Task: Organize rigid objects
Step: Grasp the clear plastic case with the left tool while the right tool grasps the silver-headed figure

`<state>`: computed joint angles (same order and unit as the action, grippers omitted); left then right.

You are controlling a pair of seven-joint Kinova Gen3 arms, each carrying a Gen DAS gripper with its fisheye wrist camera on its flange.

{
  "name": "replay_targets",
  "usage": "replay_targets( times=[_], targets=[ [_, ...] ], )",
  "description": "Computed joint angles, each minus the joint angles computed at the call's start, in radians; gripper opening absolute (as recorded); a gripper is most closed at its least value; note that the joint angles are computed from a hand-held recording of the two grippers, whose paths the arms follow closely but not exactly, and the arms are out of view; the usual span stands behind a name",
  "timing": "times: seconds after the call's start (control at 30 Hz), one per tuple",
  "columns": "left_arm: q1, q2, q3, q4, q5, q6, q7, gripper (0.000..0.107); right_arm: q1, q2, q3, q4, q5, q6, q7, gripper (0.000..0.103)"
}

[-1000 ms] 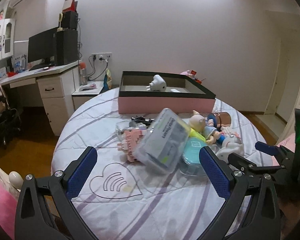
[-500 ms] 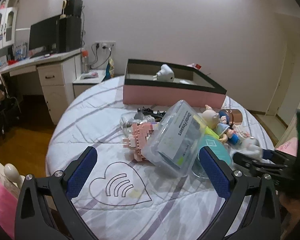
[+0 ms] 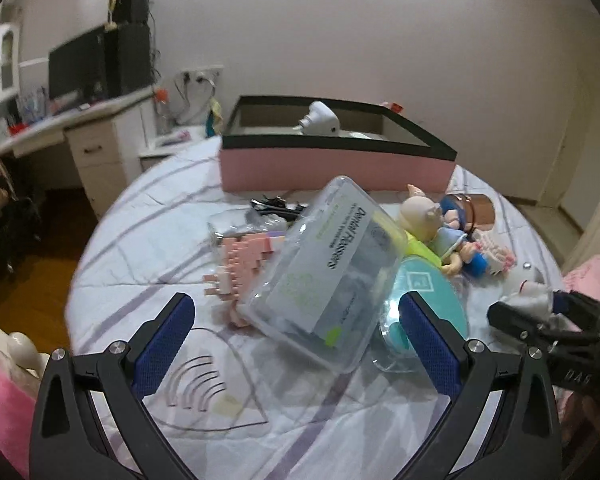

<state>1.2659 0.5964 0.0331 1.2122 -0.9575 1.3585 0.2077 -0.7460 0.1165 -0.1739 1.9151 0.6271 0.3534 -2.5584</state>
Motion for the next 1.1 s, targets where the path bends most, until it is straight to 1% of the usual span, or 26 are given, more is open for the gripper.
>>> replay_targets(
  times=[0.07, 0.1, 0.13, 0.27, 0.3, 0.33, 0.4, 0.47, 0.53, 0.57, 0.6, 0.63, 0.67, 0.8, 0.9, 0.93, 0.97, 1.07, 1.1],
  targets=[
    [0.019, 0.018, -0.008, -0.03, -0.001, 0.073, -0.032, 0.103, 0.007, 0.001, -0.001, 0.002, -0.012, -0.011, 0.015, 0.074],
    [0.024, 0.024, -0.01, -0.038, 0.003, 0.097, -0.068, 0.103, 0.015, 0.002, -0.003, 0.002, -0.027, -0.017, 0.032, 0.074],
    [0.017, 0.021, 0.005, -0.031, -0.002, 0.105, -0.089, 0.103, 0.015, 0.002, -0.002, 0.003, -0.03, -0.02, 0.037, 0.074],
    [0.018, 0.016, 0.0, -0.011, -0.001, 0.081, -0.125, 0.103, 0.016, 0.005, 0.008, 0.007, -0.049, -0.042, 0.056, 0.074],
    [0.006, 0.028, 0.016, -0.028, -0.002, 0.09, -0.162, 0.103, 0.014, 0.006, 0.01, 0.007, -0.05, -0.042, 0.058, 0.074],
    [0.006, 0.039, 0.014, -0.045, 0.002, 0.099, -0.184, 0.103, 0.012, 0.006, 0.012, 0.006, -0.05, -0.041, 0.059, 0.074],
    [-0.005, 0.047, 0.01, -0.064, 0.023, 0.091, -0.207, 0.103, 0.015, 0.006, 0.013, 0.009, -0.059, -0.05, 0.072, 0.074],
    [-0.002, 0.039, -0.005, -0.052, 0.019, 0.065, -0.185, 0.103, 0.02, 0.005, 0.015, 0.012, -0.072, -0.06, 0.084, 0.074],
    [0.006, 0.021, -0.021, -0.029, -0.002, 0.035, -0.132, 0.101, 0.019, 0.006, 0.018, 0.012, -0.078, -0.063, 0.094, 0.074],
    [0.013, 0.012, -0.031, -0.018, -0.014, 0.022, -0.105, 0.098, 0.02, 0.006, 0.018, 0.012, -0.084, -0.064, 0.101, 0.074],
    [0.004, 0.007, -0.023, -0.012, -0.019, 0.009, -0.095, 0.094, 0.017, 0.006, 0.022, 0.012, -0.083, -0.064, 0.099, 0.074],
    [-0.009, 0.004, -0.015, -0.011, -0.011, -0.005, -0.099, 0.084, 0.015, 0.006, 0.023, 0.012, -0.083, -0.064, 0.099, 0.074],
    [-0.026, -0.003, 0.0, -0.005, -0.004, -0.027, -0.103, 0.082, 0.013, 0.006, 0.024, 0.012, -0.083, -0.064, 0.099, 0.074],
    [-0.021, 0.014, -0.006, -0.034, 0.005, -0.018, -0.132, 0.077, 0.01, 0.005, 0.027, 0.013, -0.082, -0.065, 0.097, 0.074],
    [-0.006, 0.02, -0.011, -0.052, -0.001, -0.005, -0.148, 0.067, 0.009, 0.007, 0.028, 0.011, -0.082, -0.066, 0.099, 0.074],
    [0.003, 0.022, -0.015, -0.057, -0.007, 0.004, -0.152, 0.06, 0.009, 0.007, 0.029, 0.011, -0.083, -0.066, 0.099, 0.074],
    [0.01, 0.022, -0.016, -0.058, -0.011, 0.008, -0.153, 0.057, 0.008, 0.007, 0.029, 0.011, -0.081, -0.066, 0.098, 0.074],
    [0.024, 0.013, -0.022, -0.038, -0.024, -0.008, -0.119, 0.051, 0.004, 0.01, 0.031, 0.007, -0.078, -0.059, 0.097, 0.074],
    [0.023, 0.008, -0.02, -0.029, -0.028, -0.023, -0.114, 0.051, 0.003, 0.01, 0.031, 0.006, -0.076, -0.057, 0.095, 0.074]
  ],
)
